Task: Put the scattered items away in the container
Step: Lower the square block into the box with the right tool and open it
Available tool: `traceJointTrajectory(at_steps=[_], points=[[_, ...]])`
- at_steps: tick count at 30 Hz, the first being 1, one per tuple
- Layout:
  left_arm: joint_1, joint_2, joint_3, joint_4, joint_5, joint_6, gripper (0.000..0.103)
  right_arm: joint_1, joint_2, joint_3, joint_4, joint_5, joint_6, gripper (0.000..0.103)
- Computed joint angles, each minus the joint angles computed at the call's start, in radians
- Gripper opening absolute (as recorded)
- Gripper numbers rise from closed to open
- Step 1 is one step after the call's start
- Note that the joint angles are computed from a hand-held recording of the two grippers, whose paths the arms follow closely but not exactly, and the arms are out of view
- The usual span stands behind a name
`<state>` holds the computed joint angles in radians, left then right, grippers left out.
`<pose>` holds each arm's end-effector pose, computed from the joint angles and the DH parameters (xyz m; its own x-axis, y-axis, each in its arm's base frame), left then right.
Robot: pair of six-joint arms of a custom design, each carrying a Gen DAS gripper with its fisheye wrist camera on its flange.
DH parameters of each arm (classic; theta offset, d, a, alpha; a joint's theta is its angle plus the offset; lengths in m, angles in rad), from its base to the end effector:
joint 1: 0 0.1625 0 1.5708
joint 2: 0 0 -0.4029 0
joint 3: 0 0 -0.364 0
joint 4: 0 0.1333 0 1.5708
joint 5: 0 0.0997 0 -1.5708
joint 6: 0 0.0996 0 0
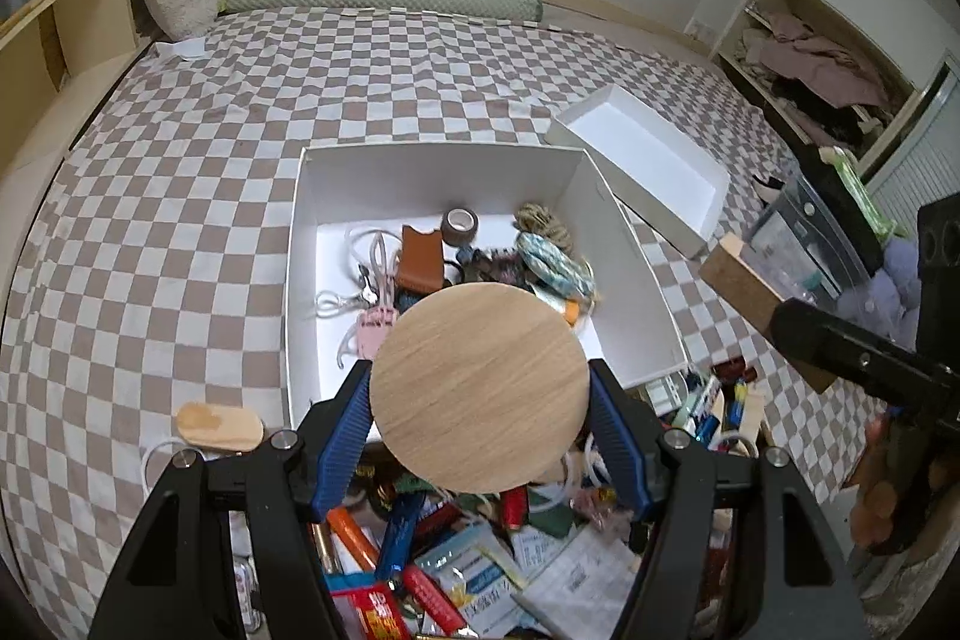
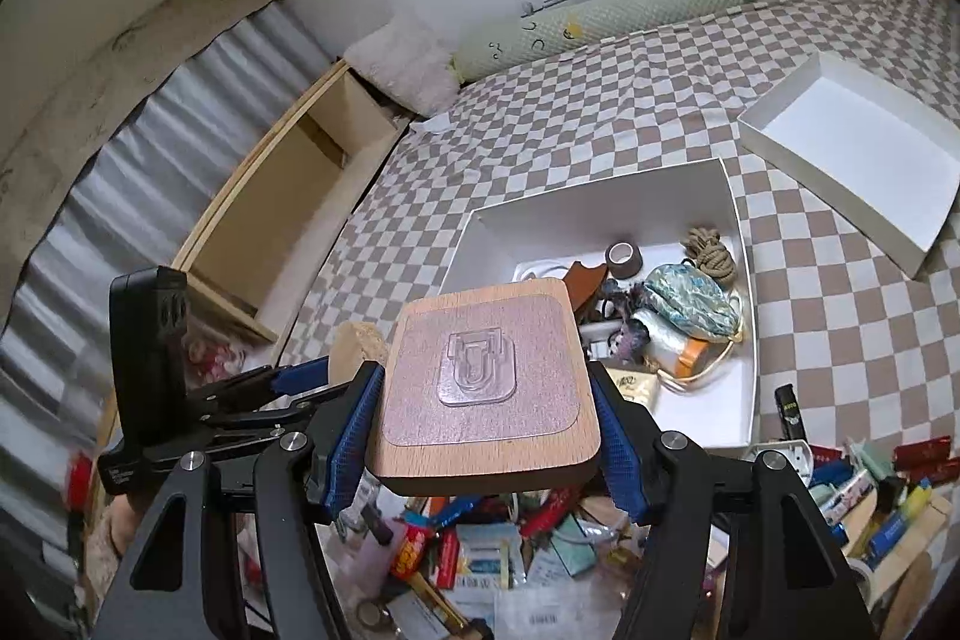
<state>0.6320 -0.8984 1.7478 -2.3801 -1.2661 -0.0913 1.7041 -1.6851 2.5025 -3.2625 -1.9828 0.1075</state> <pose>-0.3773 -0.4785 0.1054 -0.6250 0.7197 -0.3022 0.7523 0.6586 0.0126 0.1374 -0.3216 0.3152 -0.9527 0.2498 0.1731 0.0171 0.6126 -0.7902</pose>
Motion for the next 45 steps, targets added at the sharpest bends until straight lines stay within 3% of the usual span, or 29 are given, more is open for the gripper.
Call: traceJointTrajectory(at_steps=[7,20,29,40,45], points=[[0.028,0.062,-0.049,-0.017,0.009,-0.006,0.069,-0.096,0.023,-0.015,-0.013,0.037,0.005,0.066],[0.067,0.174,-0.116,0.009,0.054,-0.007,0.069,-0.172,0.156,-0.077,0.047,0.003,-0.051,0.066],[0.082,0.229,-0.138,0.035,0.086,-0.012,0.069,-0.207,0.243,-0.127,0.126,-0.064,-0.089,0.066],[0.095,0.275,-0.174,0.087,0.116,-0.007,0.069,-0.227,0.267,-0.151,0.215,-0.141,-0.096,0.066],[0.097,0.283,-0.182,0.101,0.124,-0.006,0.069,-0.201,0.280,-0.161,0.235,-0.202,-0.116,0.065]])
